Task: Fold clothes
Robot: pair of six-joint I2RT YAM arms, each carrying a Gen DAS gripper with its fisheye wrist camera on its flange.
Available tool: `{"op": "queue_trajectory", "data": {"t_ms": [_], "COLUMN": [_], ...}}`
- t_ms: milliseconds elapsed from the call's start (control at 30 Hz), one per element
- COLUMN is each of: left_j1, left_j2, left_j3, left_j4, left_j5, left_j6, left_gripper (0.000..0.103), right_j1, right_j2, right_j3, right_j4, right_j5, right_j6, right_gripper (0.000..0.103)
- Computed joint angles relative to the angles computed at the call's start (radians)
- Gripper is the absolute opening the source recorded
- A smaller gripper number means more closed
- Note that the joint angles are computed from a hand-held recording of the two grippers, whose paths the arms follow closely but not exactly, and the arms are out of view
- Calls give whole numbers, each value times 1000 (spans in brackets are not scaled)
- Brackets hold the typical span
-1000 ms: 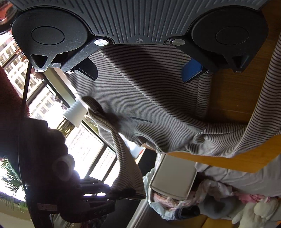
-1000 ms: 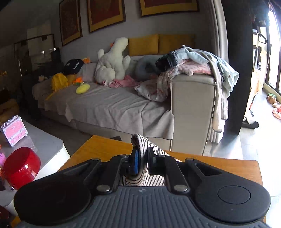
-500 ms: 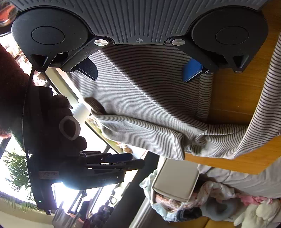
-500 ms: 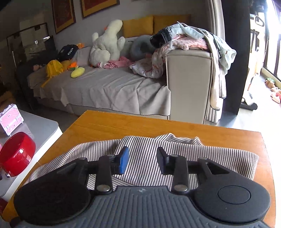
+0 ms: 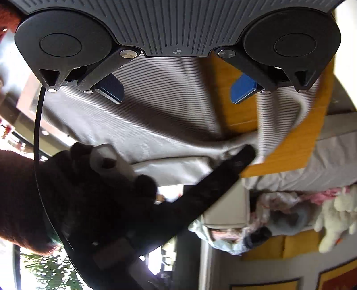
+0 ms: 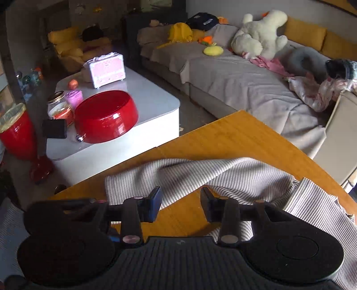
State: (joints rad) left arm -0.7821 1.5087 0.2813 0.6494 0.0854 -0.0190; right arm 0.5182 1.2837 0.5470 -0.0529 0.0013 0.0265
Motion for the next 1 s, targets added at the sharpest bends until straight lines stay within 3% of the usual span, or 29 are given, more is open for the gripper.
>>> {"op": "queue_trajectory", "data": {"t_ms": [133,200,267,633,733,867,900,1000], "left_j1": [132,169,193,247,234,231,234,262], "left_j2": [-52,-43,-32,-93,-63,56,73,76], "left_j3": [-17,-4,13,34,33,73,87,135], "left_j4": [-73,-107,-141,-262,-237,-162,-158,-200], "left_j5": [-77,-109,-123,-55,-100,-127,-122,-68], "left_j6": [140,192,238,426,483,485,471,376], "left_gripper": [101,85,77,76,71,51,38,15], "right_j1": [-100,-138,-164,-153,-116,-79,-65,-6], "right_j2": [-30,-53,-78,-229,-242,-244,-245,-277], "right_j3": [-70,-109,-142,-246,-278,-301,-303,-321], "right_j4": [43,48,49,13,32,57,61,73], "right_j5": [-11,-25,-37,-48,-40,-30,-21,11], "right_j6": [68,92,102,132,162,194,203,252], "right_gripper": [38,38,38,46,46,46,46,46]}}
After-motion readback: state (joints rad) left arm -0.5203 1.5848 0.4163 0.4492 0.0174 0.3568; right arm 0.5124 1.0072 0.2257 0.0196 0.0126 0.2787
